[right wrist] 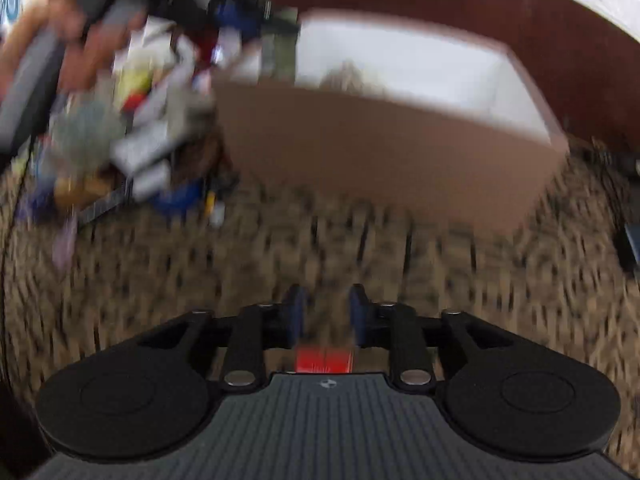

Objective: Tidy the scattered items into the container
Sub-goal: 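Carry the green box into the cardboard box and release it with the left tool, then carry the red tube over the cardboard box and drop it in with the right tool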

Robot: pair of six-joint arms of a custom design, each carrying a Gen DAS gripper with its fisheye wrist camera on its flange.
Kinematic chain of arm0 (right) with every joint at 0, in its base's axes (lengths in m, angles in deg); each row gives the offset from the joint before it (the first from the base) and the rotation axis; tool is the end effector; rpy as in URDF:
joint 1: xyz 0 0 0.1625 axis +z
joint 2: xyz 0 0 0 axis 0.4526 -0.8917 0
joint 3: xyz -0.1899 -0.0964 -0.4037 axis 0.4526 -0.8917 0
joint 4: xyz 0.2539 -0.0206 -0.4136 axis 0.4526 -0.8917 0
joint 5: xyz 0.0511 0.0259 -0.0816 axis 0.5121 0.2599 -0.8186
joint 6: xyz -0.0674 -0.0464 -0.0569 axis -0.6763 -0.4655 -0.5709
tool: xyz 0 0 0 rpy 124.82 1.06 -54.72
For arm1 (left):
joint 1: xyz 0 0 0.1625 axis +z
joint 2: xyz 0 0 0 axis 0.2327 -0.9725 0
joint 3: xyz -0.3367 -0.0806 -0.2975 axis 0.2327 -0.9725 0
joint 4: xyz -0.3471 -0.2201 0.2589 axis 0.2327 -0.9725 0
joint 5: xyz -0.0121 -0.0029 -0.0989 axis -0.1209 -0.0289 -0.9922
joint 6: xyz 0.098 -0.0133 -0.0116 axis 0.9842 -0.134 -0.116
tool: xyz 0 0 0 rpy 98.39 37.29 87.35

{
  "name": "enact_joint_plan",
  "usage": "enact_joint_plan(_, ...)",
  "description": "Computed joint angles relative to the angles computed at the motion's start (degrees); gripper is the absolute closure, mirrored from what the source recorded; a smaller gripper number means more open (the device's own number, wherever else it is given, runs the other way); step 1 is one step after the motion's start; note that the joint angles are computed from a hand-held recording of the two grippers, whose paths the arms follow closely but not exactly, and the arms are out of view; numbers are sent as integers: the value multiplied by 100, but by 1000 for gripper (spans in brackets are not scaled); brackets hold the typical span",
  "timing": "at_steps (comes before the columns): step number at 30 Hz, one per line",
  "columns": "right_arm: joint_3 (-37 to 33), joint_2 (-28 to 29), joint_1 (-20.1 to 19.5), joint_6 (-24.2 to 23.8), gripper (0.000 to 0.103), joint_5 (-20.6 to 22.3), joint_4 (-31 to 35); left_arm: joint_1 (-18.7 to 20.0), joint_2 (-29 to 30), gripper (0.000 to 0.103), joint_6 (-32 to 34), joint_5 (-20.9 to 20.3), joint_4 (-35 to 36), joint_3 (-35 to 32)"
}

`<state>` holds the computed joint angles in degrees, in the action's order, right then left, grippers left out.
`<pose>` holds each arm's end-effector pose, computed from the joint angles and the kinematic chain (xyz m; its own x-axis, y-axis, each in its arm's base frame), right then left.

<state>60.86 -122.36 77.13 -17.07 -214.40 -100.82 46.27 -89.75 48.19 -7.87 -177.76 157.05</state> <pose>0.2148 -0.5772 0.1705 -0.6924 -0.1151 0.7123 -0.4995 0.7888 -0.3581 -0.2792 -0.7878 0.2090 -0.7687 0.5635 -0.3025 0.6389 0.6540 -0.4051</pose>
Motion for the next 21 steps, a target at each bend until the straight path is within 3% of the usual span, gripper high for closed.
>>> enact_joint_plan(5, 331, -194, -9, 705, 67, -102, 577, -84, -215, 73, 119, 124, -78, 330)
enact_joint_plan(7, 370, -153, 6, 736, 64, -239, 627, -95, -283, 66, 96, 154, -66, 415)
enact_joint_plan(12, 433, -53, -1, 623, 61, -330, 423, -115, -444, 64, 100, 257, -219, 658)
enact_joint_plan(15, 417, 1, -11, 542, 72, -299, 352, -127, -501, 56, 52, 303, -286, 746)
enact_joint_plan(16, 409, 25, 0, 490, 91, -299, 327, -136, -516, 53, 58, 332, -322, 775)
enact_joint_plan(17, 407, 39, 12, 445, 95, -307, 297, -143, -530, 52, 74, 355, -348, 799)
enact_joint_plan(21, 405, 77, 36, 368, 96, -320, 153, -156, -584, 50, 115, 406, -346, 853)
